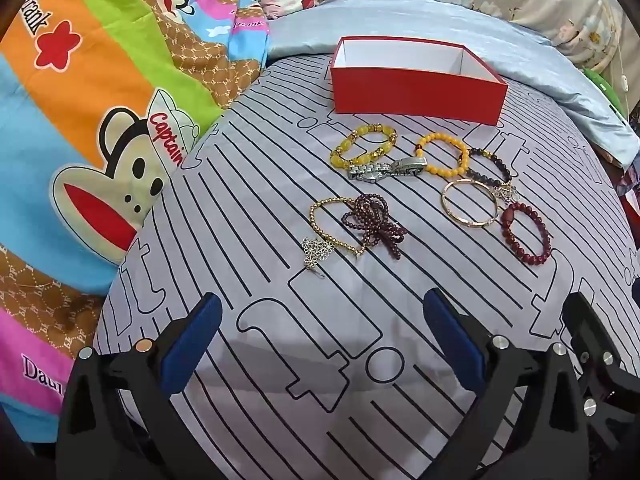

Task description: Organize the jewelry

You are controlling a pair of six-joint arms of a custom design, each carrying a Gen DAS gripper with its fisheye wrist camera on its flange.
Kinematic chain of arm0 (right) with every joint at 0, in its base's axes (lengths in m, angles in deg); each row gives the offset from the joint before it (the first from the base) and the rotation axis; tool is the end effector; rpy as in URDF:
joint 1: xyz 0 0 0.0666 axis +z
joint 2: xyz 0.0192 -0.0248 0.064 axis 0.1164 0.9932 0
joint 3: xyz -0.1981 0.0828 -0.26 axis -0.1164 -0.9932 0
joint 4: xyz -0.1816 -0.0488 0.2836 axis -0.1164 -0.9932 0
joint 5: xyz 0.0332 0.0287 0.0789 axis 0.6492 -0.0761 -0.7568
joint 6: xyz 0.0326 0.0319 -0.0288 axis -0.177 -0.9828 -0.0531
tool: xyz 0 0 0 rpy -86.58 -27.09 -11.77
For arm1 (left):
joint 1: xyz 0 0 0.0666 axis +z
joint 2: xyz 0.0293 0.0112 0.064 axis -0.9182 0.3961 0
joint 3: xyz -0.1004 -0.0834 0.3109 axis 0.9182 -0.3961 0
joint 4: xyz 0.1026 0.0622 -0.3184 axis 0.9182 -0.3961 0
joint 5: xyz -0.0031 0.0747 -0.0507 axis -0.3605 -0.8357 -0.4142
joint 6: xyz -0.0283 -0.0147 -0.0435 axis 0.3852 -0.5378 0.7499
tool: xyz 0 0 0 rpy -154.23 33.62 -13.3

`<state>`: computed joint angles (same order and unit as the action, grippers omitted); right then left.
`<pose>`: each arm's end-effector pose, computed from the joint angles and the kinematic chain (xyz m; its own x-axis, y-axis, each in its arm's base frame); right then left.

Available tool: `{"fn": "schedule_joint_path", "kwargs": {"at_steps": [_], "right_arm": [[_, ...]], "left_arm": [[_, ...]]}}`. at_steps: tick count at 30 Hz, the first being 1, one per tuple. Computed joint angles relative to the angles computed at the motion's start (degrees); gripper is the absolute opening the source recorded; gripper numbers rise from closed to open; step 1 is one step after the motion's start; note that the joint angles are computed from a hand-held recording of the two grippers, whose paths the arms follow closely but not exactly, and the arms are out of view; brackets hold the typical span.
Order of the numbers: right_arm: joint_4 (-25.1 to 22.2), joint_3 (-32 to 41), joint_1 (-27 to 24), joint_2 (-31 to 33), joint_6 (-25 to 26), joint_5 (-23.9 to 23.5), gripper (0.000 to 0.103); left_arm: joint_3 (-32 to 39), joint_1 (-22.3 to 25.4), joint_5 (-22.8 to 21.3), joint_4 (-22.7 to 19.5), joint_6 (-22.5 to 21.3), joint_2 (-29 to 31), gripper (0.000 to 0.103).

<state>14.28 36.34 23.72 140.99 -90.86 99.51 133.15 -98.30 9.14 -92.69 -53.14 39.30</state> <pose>0.3923 0.1106 0.4771 -0.7376 0.0271 -0.6747 0.0535 0.9984 -0.0184 0.4213 -0.2421 0.4679 -0.8201 -0.0457 -0.5703 -0.1285 0.9861 0.1058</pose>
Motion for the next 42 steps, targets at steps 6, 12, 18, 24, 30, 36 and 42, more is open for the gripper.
{"fn": "schedule_joint_path", "kwargs": {"at_steps": [6, 12, 18, 24, 30, 36, 42], "right_arm": [[-0.02, -0.07, 0.26, -0.22, -0.06, 0.17, 0.096], [-0.31, -0.03, 0.65, -0.17, -0.44, 0.49, 0.096], [-0.34, -0.42, 0.39, -0.43, -0.36, -0.09, 0.096], [-0.72, -0.69, 0.26, -0.86, -0.45, -0.07, 0.096], [-0.80, 0.05, 2.14, 0.83, -1.90, 1.52, 0.096], [-1.25, 0.30, 1.33, 0.88, -1.44, 0.92, 0.096], [-1.30, 0.25, 0.84, 0.74, -1.06, 0.69, 0.096]], "left_arm": [[-0.96, -0.65, -0.97, 0.14, 0.10, -0.73, 0.096], [-0.82, -0.13, 0.16, -0.66, 0.47, -0.79, 0.096], [-0.76, -0.21, 0.27, -1.08, 0.53, -1.08, 0.096], [-0.67, 0.16, 0.40, -1.12, 0.22, -0.72, 0.096], [-0.73, 0.21, 0.51, -1.02, 0.26, -0.52, 0.096], [-1.02, 0.63, 0.98, -0.83, 0.01, -0.40, 0.096], [-1.37, 0.77, 1.09, -0.51, -0.12, -0.45, 0.096]]}}
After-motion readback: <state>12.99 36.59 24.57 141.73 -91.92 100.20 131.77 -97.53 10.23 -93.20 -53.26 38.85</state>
